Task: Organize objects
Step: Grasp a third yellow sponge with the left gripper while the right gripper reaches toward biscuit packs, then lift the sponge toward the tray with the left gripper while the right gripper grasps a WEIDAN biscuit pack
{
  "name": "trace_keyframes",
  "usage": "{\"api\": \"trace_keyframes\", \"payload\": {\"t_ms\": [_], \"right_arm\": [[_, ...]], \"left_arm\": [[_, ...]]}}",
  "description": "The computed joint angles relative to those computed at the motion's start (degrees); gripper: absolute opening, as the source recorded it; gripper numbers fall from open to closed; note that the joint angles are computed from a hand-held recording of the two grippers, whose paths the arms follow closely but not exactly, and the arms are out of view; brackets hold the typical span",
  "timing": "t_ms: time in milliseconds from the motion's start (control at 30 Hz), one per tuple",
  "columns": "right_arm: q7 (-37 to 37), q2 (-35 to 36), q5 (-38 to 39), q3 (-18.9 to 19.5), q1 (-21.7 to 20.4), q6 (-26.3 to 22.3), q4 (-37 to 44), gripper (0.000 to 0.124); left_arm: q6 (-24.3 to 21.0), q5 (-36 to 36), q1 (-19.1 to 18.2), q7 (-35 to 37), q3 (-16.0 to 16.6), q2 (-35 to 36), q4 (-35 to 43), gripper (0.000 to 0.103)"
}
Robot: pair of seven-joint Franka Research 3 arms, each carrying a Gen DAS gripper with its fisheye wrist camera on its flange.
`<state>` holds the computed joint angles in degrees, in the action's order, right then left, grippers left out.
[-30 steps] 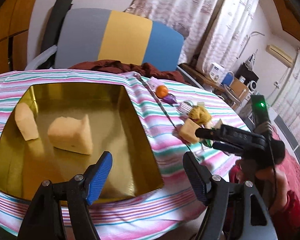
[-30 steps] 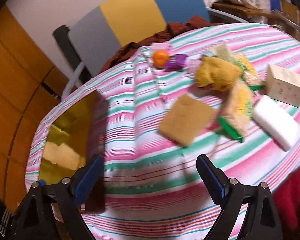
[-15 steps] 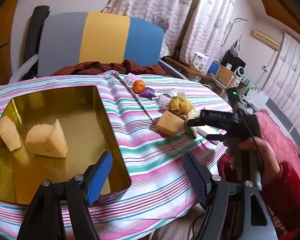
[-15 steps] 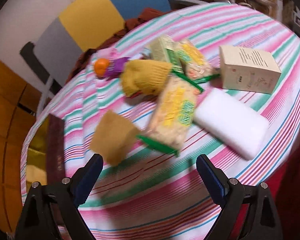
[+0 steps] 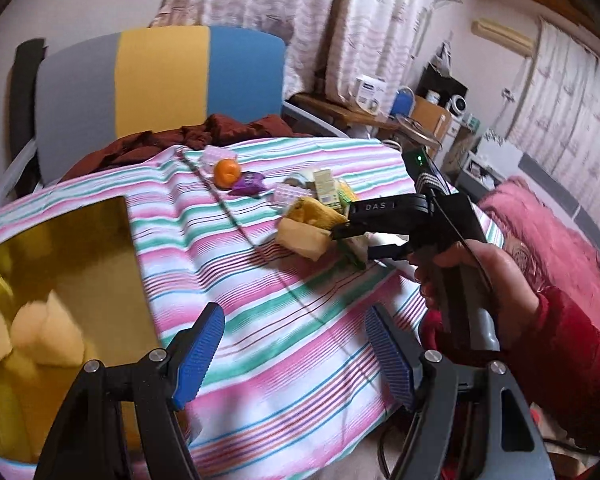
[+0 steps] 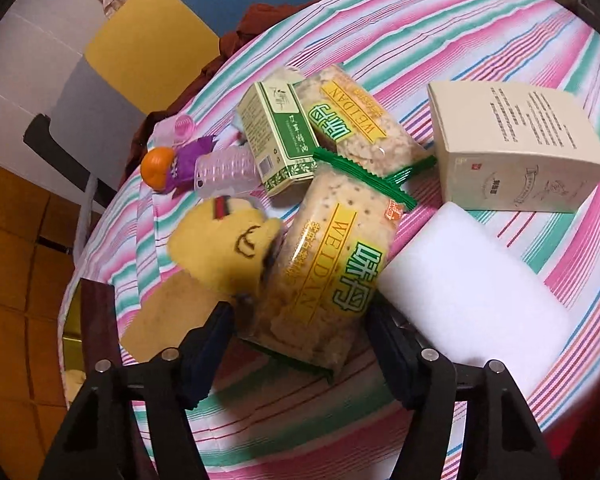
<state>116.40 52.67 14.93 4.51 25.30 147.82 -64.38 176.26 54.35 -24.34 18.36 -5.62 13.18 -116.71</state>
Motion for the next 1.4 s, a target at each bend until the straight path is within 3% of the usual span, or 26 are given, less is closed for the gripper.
{"api": "trace_keyframes", "payload": {"t_ms": [67, 167, 333, 433, 533, 700, 800, 867, 1067, 1167, 1400], "right_arm": [[-0.4, -1.1, 1.7, 1.2, -1.0, 1.6, -2.2, 0.062], [-1.2, -2.0, 3.6, 2.3, -2.1, 2.4, -4.1, 0.059], [-2.4, -2.5, 5.9, 3.2, -3.0, 2.8, -5.0, 0.058], [-3.0, -2.4, 6.3, 3.2, -3.0, 2.4, -4.8, 0.058], [-3.0, -2.1, 6.2, 2.8, -2.7, 2.1, -4.3, 0.058], [-3.1, -2.1, 6.5, 2.9, -2.9, 1.8, -4.2, 0.058], [-3.0, -1.9, 6.3, 2.6, -2.7, 1.5, -3.8, 0.058], [-2.8, -1.8, 5.7, 2.1, -2.3, 1.2, -3.5, 0.058], [-2.5, -1.5, 4.9, 1.9, -2.0, 0.9, -2.9, 0.058], [-2.6, -1.3, 4.2, 1.5, -1.7, 0.8, -2.4, 0.057], [-3.3, -1.8, 4.4, 1.9, -1.8, 1.7, -3.3, 0.055]], "left_arm": [[-1.3, -5.4, 2.0, 6.2, -3.1, 2.4, 2.5, 0.074], [-3.7, -10.9, 2.4, 13.0, -4.5, 5.7, 6.2, 0.074], [-11.5, -17.1, 0.8, 23.0, -4.9, 14.0, 16.9, 0.074], [-15.1, -24.6, 2.7, 30.0, -7.7, 19.5, 23.1, 0.074], [-18.1, -28.0, 1.3, 32.9, -6.6, 23.7, 28.8, 0.074], [-20.3, -27.6, -2.2, 33.0, -2.5, 27.1, 33.8, 0.073], [-19.1, -27.1, -2.4, 33.5, -1.9, 27.9, 34.1, 0.069], [-20.5, -26.7, -3.1, 32.9, -0.8, 28.5, 34.7, 0.05], [-17.0, -22.8, -4.6, 26.4, 2.5, 26.3, 30.5, 0.023], [-13.5, -23.8, -2.7, 24.5, 1.2, 25.0, 27.6, 0.02], [-6.8, -21.7, -3.8, 18.1, 3.3, 20.9, 20.1, 0.018]]}}
